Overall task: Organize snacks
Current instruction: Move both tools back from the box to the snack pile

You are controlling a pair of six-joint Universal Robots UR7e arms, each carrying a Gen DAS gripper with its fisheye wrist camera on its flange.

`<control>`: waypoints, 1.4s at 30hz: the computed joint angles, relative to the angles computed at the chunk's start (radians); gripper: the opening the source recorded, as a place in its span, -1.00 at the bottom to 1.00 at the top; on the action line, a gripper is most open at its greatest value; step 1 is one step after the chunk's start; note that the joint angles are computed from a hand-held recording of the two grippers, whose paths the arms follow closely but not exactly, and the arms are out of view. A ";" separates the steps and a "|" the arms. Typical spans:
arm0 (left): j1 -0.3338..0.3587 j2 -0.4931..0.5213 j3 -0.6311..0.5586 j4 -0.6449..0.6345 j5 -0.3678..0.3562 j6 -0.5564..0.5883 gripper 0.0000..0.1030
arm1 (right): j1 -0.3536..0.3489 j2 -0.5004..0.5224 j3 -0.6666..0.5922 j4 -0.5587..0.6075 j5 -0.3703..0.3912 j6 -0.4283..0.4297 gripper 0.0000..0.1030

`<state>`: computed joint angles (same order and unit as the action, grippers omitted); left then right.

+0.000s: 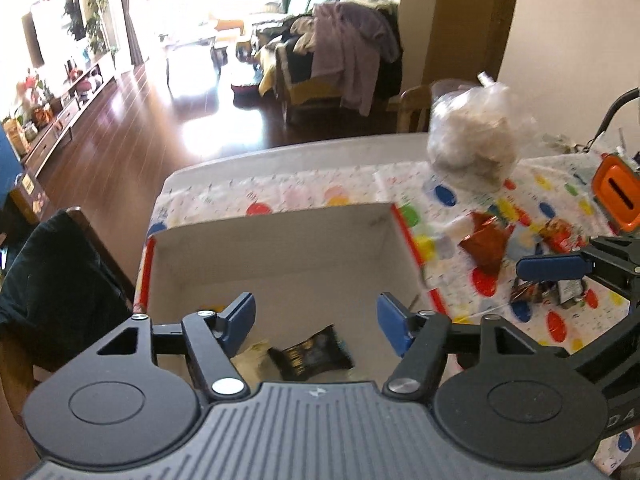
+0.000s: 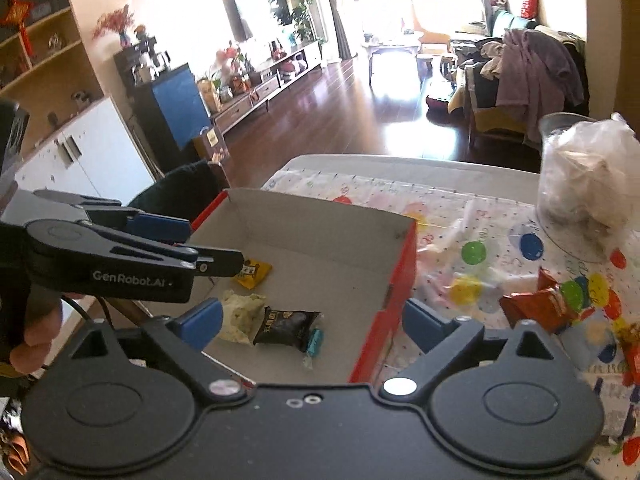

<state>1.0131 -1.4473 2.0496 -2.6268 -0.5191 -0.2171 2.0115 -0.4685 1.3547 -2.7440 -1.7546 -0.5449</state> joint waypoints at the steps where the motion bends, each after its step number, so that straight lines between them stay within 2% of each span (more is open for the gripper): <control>1: -0.007 0.006 0.002 -0.016 -0.001 0.006 0.32 | -0.005 -0.013 0.013 -0.005 0.007 0.003 0.92; 9: -0.060 0.091 0.015 -0.222 -0.013 0.110 0.52 | -0.053 -0.116 0.121 -0.083 0.036 0.002 0.99; 22: -0.083 0.296 -0.036 -0.406 -0.120 0.174 0.69 | -0.161 -0.238 0.234 -0.168 -0.036 -0.082 1.00; 25: -0.076 0.346 -0.062 -0.407 -0.150 0.172 0.71 | -0.187 -0.258 0.242 -0.163 -0.058 -0.107 1.00; 32: -0.054 0.472 -0.155 -0.348 -0.161 0.143 0.71 | -0.253 -0.289 0.236 -0.133 -0.088 -0.176 1.00; 42: -0.005 0.623 -0.321 -0.247 -0.196 0.127 0.71 | -0.328 -0.226 0.112 -0.072 -0.137 -0.265 0.96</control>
<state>1.0077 -0.8242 1.7286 -2.8733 -0.7149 -0.0906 1.6832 -0.6941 1.4666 -2.8155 -1.8919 -0.8104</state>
